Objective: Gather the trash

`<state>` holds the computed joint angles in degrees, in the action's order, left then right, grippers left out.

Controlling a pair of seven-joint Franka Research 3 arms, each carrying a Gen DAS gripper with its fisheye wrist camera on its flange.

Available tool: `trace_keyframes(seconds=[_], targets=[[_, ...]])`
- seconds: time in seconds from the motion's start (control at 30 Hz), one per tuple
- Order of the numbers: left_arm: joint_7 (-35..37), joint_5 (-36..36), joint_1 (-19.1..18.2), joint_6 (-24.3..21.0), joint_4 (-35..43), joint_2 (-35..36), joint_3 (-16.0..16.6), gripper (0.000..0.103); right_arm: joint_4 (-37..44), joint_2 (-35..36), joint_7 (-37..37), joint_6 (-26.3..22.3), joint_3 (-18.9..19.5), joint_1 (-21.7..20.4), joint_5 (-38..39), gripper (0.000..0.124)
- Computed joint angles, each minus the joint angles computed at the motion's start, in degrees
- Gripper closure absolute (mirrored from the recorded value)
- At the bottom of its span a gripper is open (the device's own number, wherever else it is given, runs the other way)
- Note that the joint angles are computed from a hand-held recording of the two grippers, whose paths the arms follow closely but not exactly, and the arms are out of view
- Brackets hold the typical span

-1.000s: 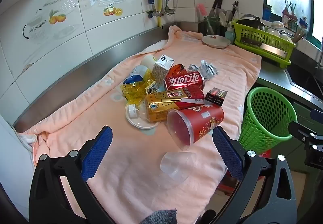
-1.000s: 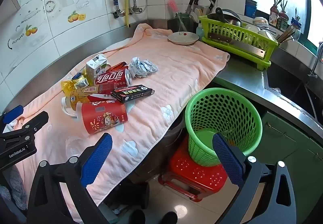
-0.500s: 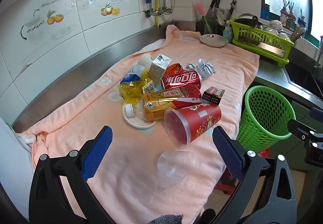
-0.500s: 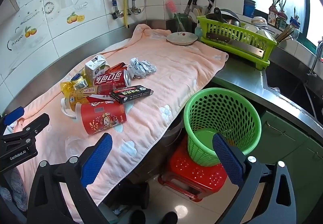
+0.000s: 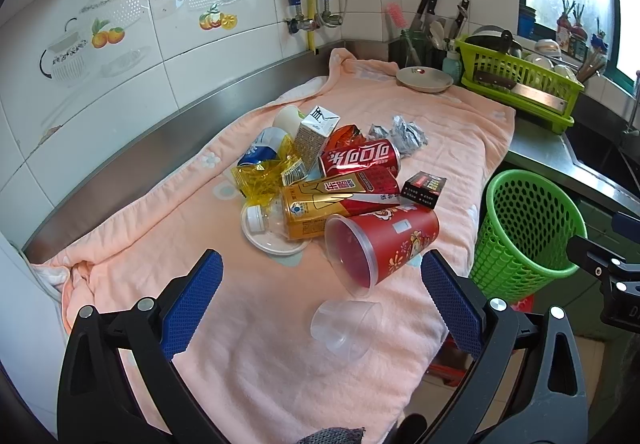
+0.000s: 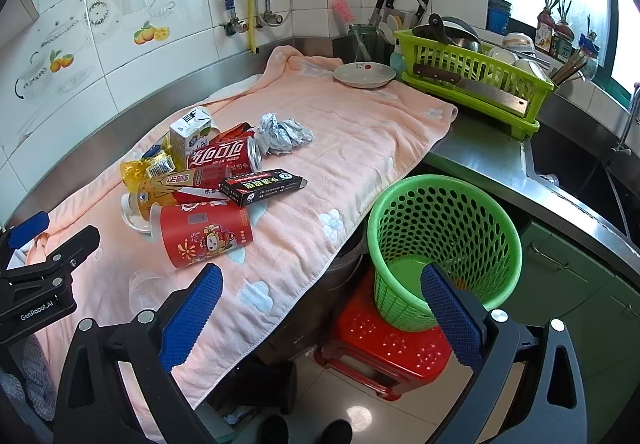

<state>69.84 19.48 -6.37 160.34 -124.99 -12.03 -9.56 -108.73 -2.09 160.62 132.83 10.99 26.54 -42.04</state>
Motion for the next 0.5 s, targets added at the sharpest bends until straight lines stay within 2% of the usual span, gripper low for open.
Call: trace_keyframes(seconds=[0.5], targets=[[-0.5,0.4,0.1,-0.6,1.1,1.2,-0.2,0.005,0.9,1.0,-0.7,0.3,-0.7,0.2,0.1,0.027]])
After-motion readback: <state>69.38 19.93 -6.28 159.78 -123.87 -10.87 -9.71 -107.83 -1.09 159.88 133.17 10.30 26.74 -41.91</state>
